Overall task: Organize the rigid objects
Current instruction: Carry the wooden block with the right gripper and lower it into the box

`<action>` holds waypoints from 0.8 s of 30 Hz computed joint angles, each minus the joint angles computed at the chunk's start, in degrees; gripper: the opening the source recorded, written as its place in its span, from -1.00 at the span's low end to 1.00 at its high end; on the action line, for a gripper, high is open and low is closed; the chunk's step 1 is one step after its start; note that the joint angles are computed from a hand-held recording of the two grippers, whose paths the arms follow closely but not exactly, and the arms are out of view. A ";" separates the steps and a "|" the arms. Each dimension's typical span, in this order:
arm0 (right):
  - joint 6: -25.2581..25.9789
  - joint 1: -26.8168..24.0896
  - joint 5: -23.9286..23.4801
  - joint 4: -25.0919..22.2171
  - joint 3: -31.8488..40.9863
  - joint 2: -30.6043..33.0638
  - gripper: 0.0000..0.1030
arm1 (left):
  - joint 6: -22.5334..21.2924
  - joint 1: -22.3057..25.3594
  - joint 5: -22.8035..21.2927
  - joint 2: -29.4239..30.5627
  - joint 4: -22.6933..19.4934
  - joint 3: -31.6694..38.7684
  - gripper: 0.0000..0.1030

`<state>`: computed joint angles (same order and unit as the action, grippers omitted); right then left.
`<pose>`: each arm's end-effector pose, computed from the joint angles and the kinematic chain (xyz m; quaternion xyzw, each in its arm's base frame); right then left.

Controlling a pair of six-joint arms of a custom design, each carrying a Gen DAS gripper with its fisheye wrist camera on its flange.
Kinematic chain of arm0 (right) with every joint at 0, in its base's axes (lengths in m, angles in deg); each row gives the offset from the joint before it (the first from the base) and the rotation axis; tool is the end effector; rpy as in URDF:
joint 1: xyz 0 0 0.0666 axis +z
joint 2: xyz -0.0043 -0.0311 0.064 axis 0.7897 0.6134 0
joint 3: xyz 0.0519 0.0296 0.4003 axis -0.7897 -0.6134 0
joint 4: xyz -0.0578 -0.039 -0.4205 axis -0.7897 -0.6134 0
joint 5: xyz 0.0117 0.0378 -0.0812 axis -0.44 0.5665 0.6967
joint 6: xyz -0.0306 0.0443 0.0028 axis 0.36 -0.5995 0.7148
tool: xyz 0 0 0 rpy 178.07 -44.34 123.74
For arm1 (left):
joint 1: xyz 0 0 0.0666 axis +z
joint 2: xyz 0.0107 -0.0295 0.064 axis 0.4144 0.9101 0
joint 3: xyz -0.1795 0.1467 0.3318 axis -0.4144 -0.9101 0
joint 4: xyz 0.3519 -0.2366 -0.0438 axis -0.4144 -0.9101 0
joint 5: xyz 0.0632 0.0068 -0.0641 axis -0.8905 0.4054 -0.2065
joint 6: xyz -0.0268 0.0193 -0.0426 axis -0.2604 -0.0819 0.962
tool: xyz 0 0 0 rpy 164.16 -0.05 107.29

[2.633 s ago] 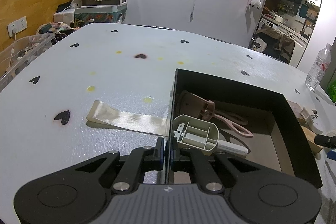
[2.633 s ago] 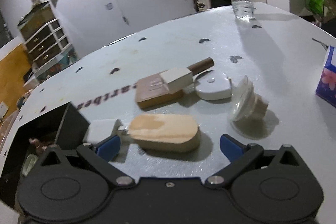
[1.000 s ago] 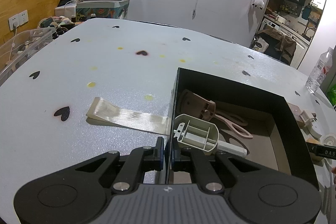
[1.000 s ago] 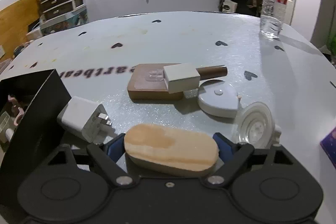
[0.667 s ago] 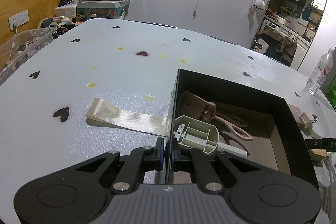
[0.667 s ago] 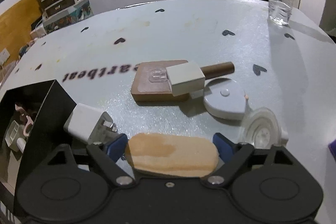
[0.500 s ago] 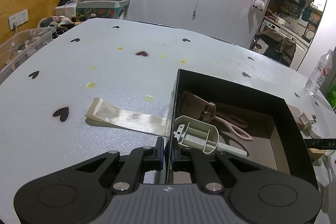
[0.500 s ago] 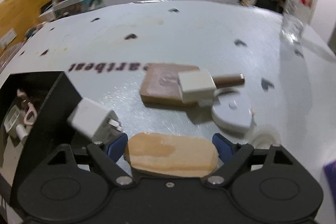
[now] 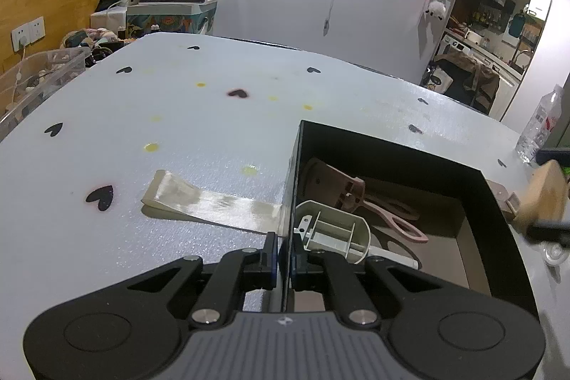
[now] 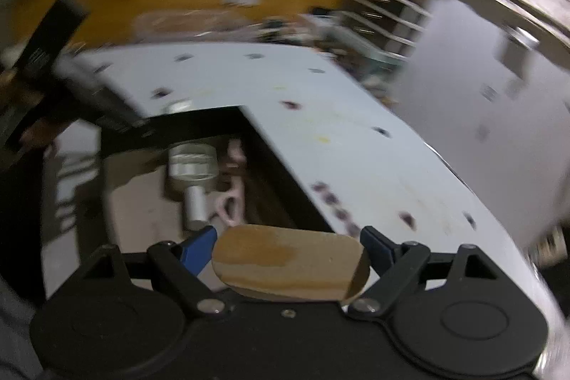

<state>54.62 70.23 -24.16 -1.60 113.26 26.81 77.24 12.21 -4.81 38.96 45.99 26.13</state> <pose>0.6582 0.2324 0.3735 -0.5904 0.6952 0.1270 0.3899 0.5208 -0.1041 0.3173 -0.1751 0.8999 -0.0148 0.3991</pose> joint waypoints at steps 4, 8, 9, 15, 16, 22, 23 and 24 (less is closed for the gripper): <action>12.62 2.23 1.09 -9.17 6.90 4.13 0.71 | -0.33 0.10 0.28 0.15 0.11 0.15 -0.86; 26.48 3.96 4.01 -15.35 10.80 6.81 0.71 | -0.53 0.20 0.36 0.39 0.17 0.40 -0.86; 29.42 4.35 5.28 -16.46 11.74 7.50 0.71 | -0.55 0.23 0.41 0.43 0.22 0.42 -0.86; 36.20 5.58 10.44 -22.54 18.27 11.96 0.71 | -0.47 0.34 0.85 0.31 0.41 0.28 -0.85; 36.37 5.63 10.77 -23.88 19.65 12.78 0.71 | -0.52 0.35 0.89 0.32 0.41 0.29 -0.85; 35.38 5.53 11.47 -23.17 21.25 13.99 0.85 | -0.66 0.44 1.14 0.42 0.28 0.46 -0.85; 35.16 5.42 11.32 -23.71 21.68 14.16 0.85 | -0.59 0.47 1.18 0.40 0.29 0.46 -0.85; 34.98 5.36 11.22 -23.76 21.70 14.14 0.85 | -0.60 0.45 1.12 0.43 0.24 0.51 -0.85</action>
<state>89.61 75.59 -12.93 -25.35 134.97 40.95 76.65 12.66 -3.69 39.39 46.23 26.64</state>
